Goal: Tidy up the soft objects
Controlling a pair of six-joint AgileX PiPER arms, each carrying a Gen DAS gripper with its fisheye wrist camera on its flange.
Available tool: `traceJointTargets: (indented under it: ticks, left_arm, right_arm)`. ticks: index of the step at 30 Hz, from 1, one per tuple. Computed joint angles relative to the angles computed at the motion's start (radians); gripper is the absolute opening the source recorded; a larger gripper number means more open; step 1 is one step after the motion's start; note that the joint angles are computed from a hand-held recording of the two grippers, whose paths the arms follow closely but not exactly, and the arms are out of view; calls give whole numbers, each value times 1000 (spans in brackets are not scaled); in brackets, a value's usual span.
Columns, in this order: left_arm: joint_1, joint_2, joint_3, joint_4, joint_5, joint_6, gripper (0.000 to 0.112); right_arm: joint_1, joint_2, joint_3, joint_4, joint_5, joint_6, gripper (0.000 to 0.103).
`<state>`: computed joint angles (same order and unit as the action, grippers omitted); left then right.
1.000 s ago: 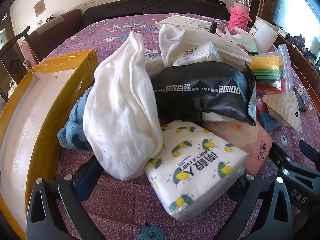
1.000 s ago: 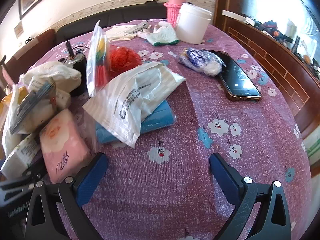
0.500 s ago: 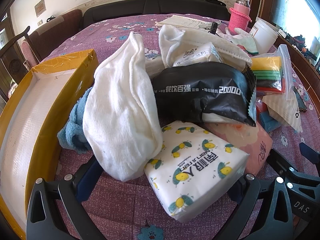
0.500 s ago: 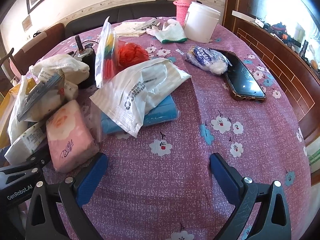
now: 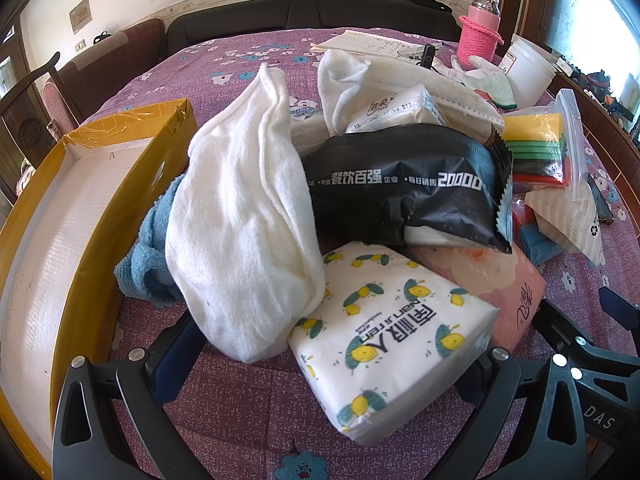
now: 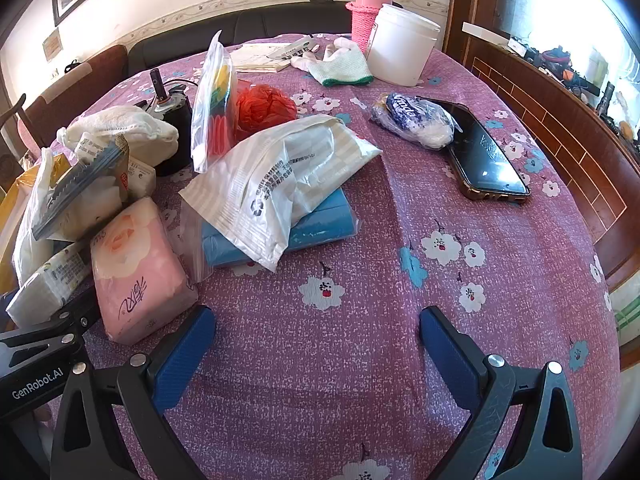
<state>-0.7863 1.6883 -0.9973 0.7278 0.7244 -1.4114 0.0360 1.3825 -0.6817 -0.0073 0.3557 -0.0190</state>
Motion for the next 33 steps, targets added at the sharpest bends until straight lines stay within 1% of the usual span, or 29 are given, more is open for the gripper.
traceJointTargets:
  ticks: [17,19,22,25,26,27,28,29,30,33]
  left_arm:
    - [2,3,-10,-1,7,3,103]
    - [1,8,-19,-3,16,4,103]
    - [1,13,-27,-5,22,-1,103]
    - [16,1,-20,-44,0,71,103]
    - [27,-10,-19,-92,-7,135,103]
    - [35,-25,-15,-135,-11,177,103]
    - [42,-50,2,-173,-32,203,103]
    - [54,-100,43,-218,-82,234,103]
    - [55,-146,79,-228,-114,238,103]
    - [17,-296,181,-125,-117,129,103]
  right_arm:
    - [0,0,2,2,-3,-2,102]
    - [-6,1,-4,19,11,-25,102]
    - [-21,23,-44,59,56,-88,103]
    - [-28,33,-59,75,76,-137,102]
    - [-33,35,-64,89,84,-162,102]
    - [-35,36,-65,97,85,-176,102]
    - [-35,31,-59,98,83,-183,102]
    - [-34,26,-52,94,73,-187,102]
    - [-31,16,-40,87,64,-190,102]
    - [-21,-12,-25,57,76,-203,102]
